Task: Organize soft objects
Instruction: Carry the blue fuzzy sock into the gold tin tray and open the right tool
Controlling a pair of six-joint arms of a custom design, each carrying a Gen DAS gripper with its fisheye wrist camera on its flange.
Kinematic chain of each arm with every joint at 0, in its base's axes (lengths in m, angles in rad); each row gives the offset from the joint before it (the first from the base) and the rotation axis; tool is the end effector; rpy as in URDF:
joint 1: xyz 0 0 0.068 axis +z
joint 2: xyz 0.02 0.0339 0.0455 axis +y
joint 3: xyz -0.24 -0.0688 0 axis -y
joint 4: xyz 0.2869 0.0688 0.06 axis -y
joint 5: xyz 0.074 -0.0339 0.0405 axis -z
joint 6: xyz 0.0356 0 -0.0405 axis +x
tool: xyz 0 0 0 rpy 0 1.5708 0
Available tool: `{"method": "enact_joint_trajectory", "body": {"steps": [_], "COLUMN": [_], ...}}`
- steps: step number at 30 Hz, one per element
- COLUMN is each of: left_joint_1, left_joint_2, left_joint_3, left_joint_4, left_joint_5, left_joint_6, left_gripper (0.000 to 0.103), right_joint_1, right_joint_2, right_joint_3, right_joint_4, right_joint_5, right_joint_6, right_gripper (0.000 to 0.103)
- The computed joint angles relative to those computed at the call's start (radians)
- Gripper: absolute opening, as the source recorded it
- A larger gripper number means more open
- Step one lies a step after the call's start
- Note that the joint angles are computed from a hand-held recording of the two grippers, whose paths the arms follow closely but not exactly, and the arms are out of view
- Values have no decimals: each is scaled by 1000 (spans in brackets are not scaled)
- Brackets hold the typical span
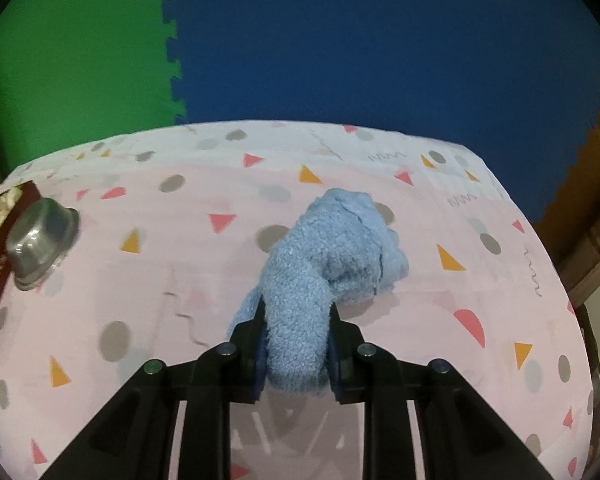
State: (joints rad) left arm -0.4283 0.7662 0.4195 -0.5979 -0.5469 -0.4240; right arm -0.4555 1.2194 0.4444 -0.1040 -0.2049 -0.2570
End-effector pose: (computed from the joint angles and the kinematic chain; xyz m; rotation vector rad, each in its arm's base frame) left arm 0.1882 -0.0656 0.1543 -0.2077 2.3437 0.2849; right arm 0.2311 -0.1051 0.0971 0.1508 2.4215 -0.0711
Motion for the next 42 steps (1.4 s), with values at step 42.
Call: {"method": "enact_joint_trajectory", "body": {"steps": [42], "left_joint_1": [254], "left_joint_2": [-128], "left_joint_3": [-43], "left_joint_4": [-46], "left_joint_5": [164], "left_joint_6": [54], "left_gripper": [78], "right_joint_1": [1053], "right_joint_2": [-25], "right_joint_3": [247], "right_joint_4": [-157], "right_joint_5": [199], "right_joint_6": [419], "right_gripper": [23]}}
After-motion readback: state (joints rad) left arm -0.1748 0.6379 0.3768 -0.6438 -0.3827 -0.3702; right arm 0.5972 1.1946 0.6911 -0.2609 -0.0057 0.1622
